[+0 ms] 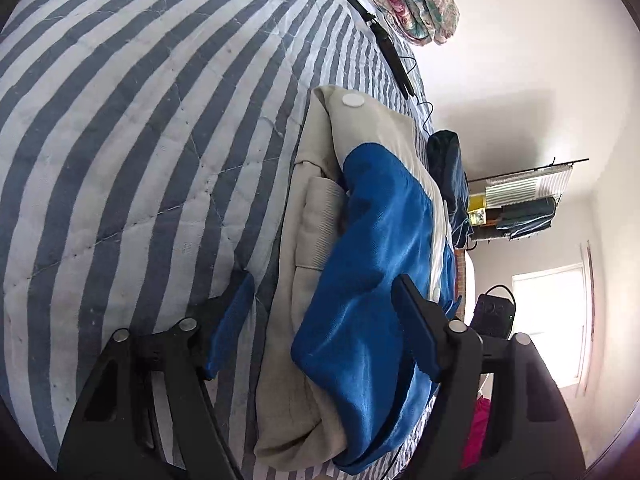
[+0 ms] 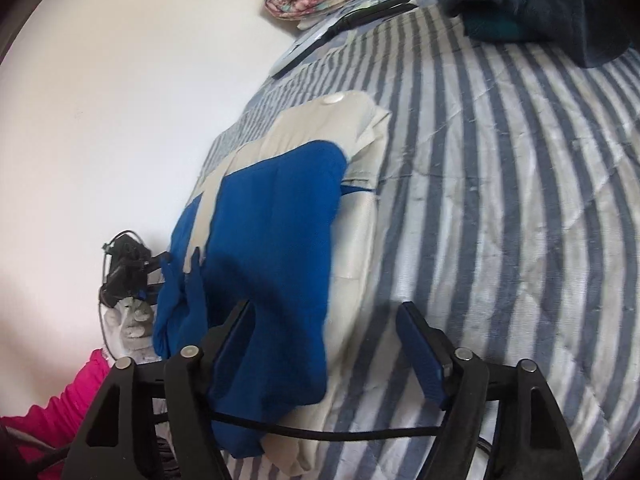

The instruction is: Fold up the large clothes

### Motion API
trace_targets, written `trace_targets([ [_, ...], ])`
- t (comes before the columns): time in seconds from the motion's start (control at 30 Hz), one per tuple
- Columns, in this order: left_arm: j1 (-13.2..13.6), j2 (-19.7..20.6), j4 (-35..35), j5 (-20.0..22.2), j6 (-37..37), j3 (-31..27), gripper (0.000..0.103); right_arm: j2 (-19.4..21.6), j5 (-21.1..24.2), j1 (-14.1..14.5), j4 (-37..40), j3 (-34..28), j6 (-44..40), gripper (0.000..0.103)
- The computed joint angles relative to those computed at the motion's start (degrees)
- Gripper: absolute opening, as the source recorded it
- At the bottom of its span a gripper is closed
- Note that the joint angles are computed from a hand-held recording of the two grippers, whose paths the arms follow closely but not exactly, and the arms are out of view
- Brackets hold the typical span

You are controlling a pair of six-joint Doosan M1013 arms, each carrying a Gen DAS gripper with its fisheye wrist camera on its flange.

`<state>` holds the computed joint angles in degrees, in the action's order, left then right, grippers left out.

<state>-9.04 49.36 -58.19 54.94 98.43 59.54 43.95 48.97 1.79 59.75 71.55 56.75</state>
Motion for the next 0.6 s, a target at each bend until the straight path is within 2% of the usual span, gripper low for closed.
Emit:
trace_targets([
  [0.07,-0.2,0.6,-0.3,0.9,-0.2,-1.0,0.059,0.9,2.2,0.0,1.8,-0.8,-0.5,0.060],
  [0.1,-0.4,1.1,-0.2,1.3,-0.9,-1.7,0.057,1.4,2.9,0.2,2.0,-1.5,-0.1,0.058],
  [0.3,-2.2,2.7,4.2,0.7,-3.2,-5.6,0.055,1.3,1.2,1.6,0.8,-2.1,0.9,0.057],
  [0.43,-3.6,1.6,10.3,-2.1,-4.1,-5.2,0.044,0.4,-1.0,2.8,-4.3,-2.0,4.3,0.044],
  [0.6,-6.0,-0.8,20.2,-6.6,-4.2,-4.4,0.031,-1.8,-5.8,5.7,-15.4,-1.8,10.3,0.029],
])
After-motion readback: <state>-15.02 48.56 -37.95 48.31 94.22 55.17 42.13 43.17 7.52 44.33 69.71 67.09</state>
